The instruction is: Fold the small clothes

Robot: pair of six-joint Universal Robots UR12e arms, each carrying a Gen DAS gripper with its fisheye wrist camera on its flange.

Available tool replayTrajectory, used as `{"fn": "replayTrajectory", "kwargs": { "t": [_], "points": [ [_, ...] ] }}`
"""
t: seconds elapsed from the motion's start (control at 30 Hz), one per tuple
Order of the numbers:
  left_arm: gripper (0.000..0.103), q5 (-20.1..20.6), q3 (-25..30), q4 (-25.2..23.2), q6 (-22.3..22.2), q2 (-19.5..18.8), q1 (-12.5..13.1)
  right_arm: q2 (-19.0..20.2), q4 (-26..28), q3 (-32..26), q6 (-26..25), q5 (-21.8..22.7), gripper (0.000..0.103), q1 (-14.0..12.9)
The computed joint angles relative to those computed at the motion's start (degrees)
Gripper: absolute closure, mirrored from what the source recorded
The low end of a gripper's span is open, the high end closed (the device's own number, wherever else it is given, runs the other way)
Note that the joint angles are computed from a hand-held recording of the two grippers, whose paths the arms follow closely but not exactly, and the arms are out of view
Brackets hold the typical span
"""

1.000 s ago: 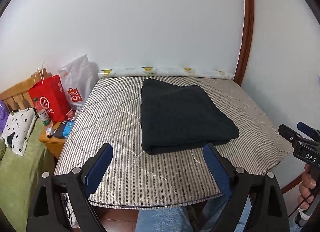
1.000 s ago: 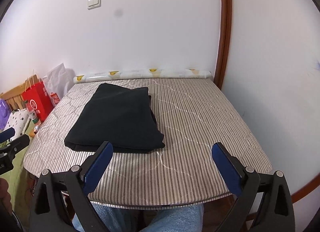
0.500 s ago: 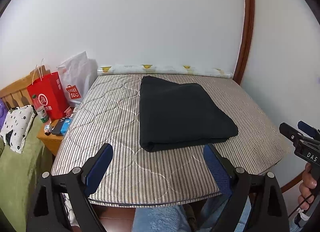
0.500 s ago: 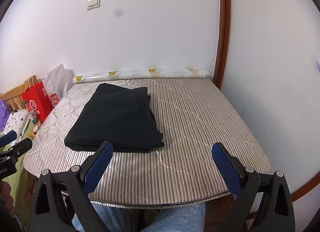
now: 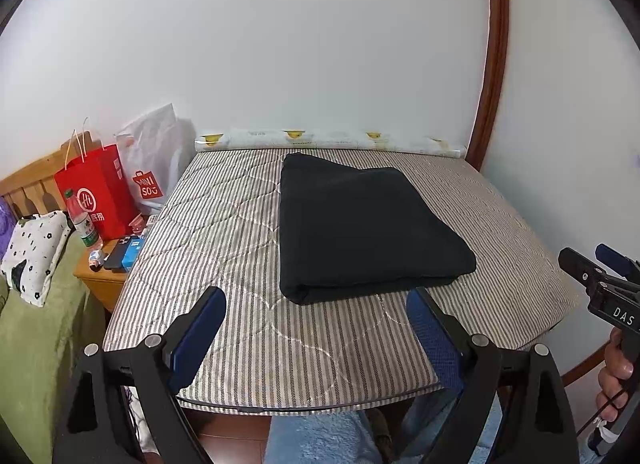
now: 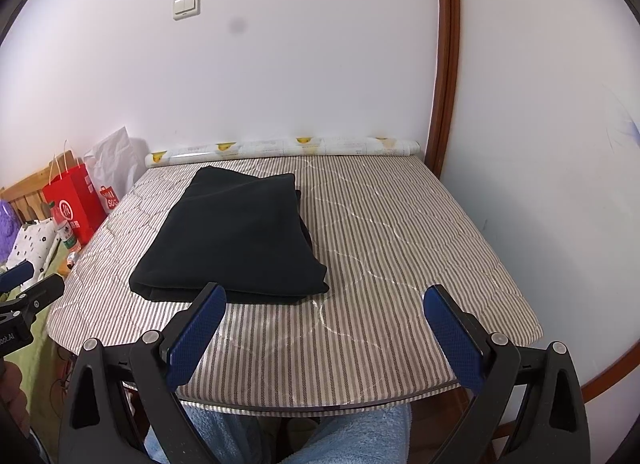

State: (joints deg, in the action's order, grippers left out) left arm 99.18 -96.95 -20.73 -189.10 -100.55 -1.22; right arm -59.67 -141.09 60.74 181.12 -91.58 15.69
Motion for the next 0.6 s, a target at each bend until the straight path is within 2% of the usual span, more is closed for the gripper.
{"fn": "replayTrajectory", "kwargs": {
  "t": [0.6],
  "points": [
    [0.011,0.25,0.41,-0.15,-0.52,-0.05,-0.42,-0.19,-0.16,0.27,-0.19,0.19,0.005,-0.13]
  ]
}}
